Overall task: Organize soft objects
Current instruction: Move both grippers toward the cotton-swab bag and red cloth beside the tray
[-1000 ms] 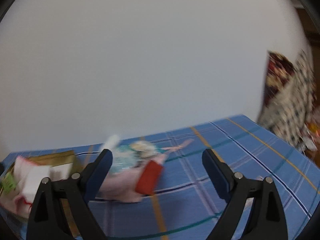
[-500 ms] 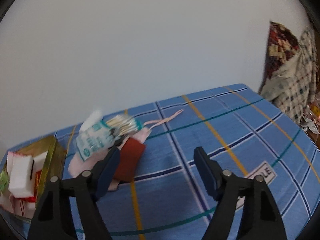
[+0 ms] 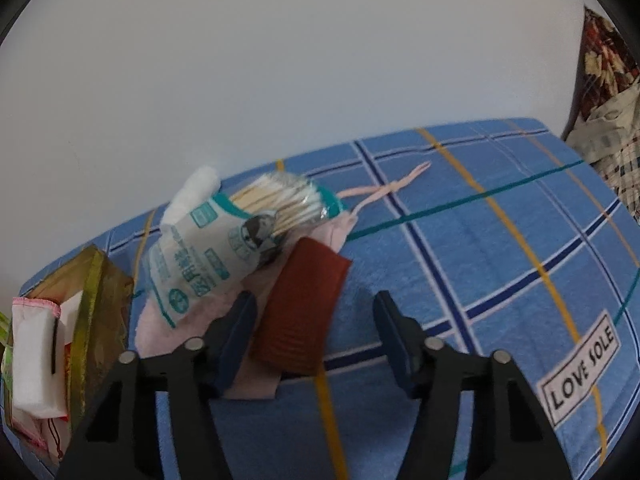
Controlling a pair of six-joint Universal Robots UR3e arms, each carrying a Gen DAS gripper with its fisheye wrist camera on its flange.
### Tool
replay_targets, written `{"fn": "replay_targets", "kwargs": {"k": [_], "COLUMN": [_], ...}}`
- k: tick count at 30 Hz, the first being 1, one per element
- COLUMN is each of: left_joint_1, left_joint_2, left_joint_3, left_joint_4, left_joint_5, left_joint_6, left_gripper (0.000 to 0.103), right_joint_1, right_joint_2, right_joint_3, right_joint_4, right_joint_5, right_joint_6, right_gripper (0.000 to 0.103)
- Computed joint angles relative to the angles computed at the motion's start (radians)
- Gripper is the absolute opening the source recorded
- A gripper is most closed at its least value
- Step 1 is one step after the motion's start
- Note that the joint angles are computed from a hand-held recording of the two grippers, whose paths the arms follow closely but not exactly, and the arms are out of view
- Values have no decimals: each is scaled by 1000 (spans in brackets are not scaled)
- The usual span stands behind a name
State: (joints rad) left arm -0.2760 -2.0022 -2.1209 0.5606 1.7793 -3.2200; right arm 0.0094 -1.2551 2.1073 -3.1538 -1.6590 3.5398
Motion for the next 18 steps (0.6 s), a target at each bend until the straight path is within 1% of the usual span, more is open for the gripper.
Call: {"fn": "replay_targets", "kwargs": {"k": [3,4,8,11,13,16,18], "left_joint_1": [-11,-14,-13,15,1,-51,-85], "left_joint_2": [-13,-17,-24,11,12,6,-11], "left_joint_3": [3,4,4,-4,15,77,159], "left_joint_4": [17,20,18,-47,-61,-91,-155], "left_joint_5": [4,1,-28,-125,-127,-101,-110], "left_joint_6": [24,36,53,37,43,81,98], "left_gripper": [84,84,84,84,84,84,84], "right_joint_1": [-5,-14,-49,-118,-195,-277,-332], "right_joint_2": [9,7,-27,-102,-158,-224,-252], "right_joint_3": [-1,13,69,173,263,360,423], "right_joint_4": [-8,-25,-50,-90,-154,-231,-300], "right_joint_5": [13,37,82,139,207,244,261], "right_joint_6": [-18,-37,-89,-105,-114,-170,-224], "right_gripper": [53,42,41,40,40,39,38]}}
